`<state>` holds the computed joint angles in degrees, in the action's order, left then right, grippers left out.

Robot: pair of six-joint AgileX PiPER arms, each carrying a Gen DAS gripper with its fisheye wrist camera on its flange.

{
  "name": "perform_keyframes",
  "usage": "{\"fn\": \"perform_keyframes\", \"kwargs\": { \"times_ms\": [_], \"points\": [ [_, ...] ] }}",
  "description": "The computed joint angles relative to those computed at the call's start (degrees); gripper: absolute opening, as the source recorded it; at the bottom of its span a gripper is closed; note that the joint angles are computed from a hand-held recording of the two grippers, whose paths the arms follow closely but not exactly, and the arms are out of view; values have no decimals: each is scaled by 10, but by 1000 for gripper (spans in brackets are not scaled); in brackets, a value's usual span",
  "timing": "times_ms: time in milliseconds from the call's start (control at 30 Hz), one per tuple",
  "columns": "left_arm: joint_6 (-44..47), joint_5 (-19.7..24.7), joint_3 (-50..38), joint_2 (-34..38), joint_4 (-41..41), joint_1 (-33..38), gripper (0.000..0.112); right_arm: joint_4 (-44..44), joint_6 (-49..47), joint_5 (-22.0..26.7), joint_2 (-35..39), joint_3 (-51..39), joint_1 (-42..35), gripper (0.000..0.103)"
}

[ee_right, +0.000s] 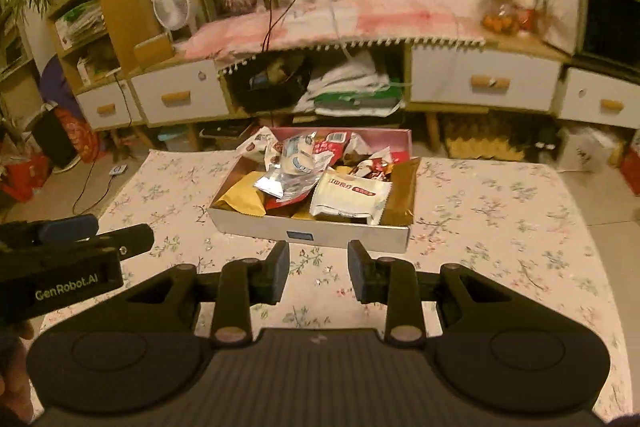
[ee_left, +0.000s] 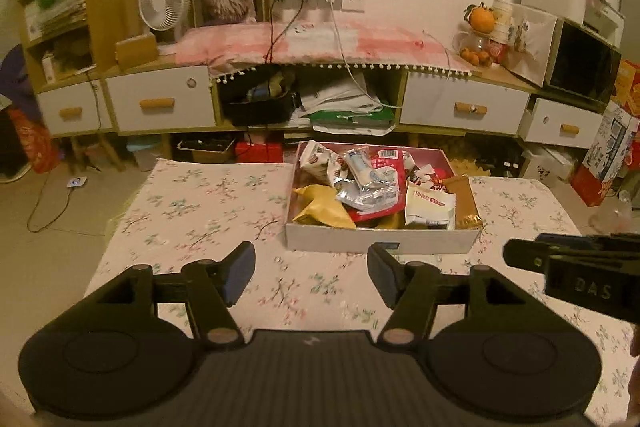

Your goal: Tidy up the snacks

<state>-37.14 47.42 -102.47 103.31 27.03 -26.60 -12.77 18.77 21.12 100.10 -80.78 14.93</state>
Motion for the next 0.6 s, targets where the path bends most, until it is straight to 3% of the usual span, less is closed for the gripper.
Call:
{"fn": "perform_keyframes", "kwargs": {
  "times_ms": [267,333,467,600],
  "points": [
    [-53,-45,116,-67,54,-22,73,-246,249,-43,-56,96,28,33],
    [-73,-40,122,-68,80,-29,76,-300,307,-51,-67,118,32,39],
    [-106,-50,140,-77,107,-38,100,-365,370,-55,-79,140,40,75],
    [-140,-42,148,-80,145,-52,103,-455,440,-49,-83,152,52,86]
  ]
}}
